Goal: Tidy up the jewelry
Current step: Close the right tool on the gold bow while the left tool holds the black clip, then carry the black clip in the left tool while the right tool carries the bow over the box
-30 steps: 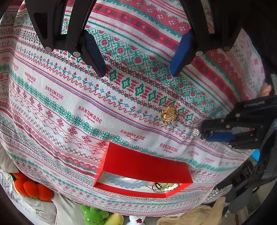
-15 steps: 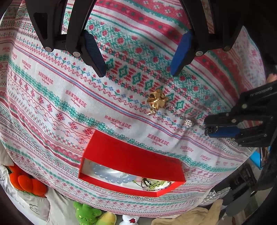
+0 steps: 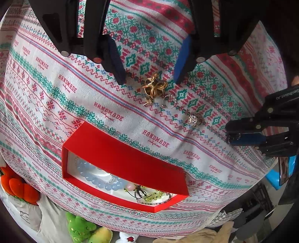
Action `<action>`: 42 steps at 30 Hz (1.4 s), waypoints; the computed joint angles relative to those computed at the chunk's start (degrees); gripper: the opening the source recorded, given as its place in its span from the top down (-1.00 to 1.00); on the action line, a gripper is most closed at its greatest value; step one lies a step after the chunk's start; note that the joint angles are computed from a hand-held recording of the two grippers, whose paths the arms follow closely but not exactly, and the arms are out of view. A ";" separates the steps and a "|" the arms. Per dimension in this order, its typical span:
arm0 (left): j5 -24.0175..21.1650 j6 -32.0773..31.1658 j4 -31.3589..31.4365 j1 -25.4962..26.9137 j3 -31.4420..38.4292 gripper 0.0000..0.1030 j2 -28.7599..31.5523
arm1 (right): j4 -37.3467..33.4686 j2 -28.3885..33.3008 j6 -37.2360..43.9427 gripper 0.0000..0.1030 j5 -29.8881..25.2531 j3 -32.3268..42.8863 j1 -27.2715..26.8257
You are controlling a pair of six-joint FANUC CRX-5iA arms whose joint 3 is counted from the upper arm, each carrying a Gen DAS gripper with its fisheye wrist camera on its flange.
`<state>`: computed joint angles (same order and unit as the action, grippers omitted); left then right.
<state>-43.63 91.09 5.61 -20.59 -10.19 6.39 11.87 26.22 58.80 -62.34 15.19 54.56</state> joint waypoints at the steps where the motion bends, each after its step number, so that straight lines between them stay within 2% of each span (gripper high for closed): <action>1: -0.13 0.17 -0.06 0.03 0.03 0.49 0.03 | -0.06 0.22 0.20 0.15 0.00 0.31 -0.06; 5: -0.43 0.71 -0.38 0.08 0.01 0.49 -0.02 | -0.60 0.45 0.87 0.41 0.29 0.74 0.04; 7: -0.54 0.75 -0.41 0.14 0.03 0.49 0.01 | -1.21 0.24 1.49 0.66 0.58 0.60 0.10; 10: -0.81 1.22 -0.83 -0.02 0.36 0.49 0.17 | -1.72 -0.34 2.21 0.76 0.80 0.11 0.07; 20: -1.42 1.34 -1.06 -0.62 2.14 0.49 1.47 | -2.18 -4.01 1.55 0.80 3.79 -3.89 -0.27; 22: -1.57 1.46 -1.20 -0.77 2.35 0.49 1.71 | -3.09 -4.38 2.63 0.75 4.53 -4.20 -0.45; 25: -1.73 1.35 -1.17 -0.76 2.44 0.49 1.87 | -4.32 -2.96 6.77 0.69 1.66 -2.13 -0.22; 30: -1.97 1.24 -1.09 -0.62 2.38 0.49 2.04 | -2.49 -1.72 7.65 0.51 0.28 -1.47 0.98; 32: -2.05 1.27 -1.11 -0.67 2.41 0.49 2.11 | -2.94 -1.39 7.31 0.18 -0.03 -0.77 0.66; 33: -2.08 1.22 -1.09 -0.68 2.41 0.49 2.12 | -2.39 -1.37 6.44 -0.18 0.30 -0.89 0.61; 34: -2.05 1.30 -1.12 -0.75 2.39 0.49 2.13 | -1.79 -1.23 5.87 -0.25 0.73 -0.91 0.51; 40: -1.90 1.24 -0.91 -0.56 1.79 0.49 1.52 | -1.10 -0.86 4.15 -0.22 2.50 -1.16 -0.33; 42: -1.95 1.26 -0.95 -0.55 1.81 0.49 1.50 | -0.73 -0.80 4.54 -0.10 3.28 -1.18 -0.53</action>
<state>-45.58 92.34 4.66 -21.14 -8.38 7.89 11.14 25.42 63.35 -59.07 14.02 54.03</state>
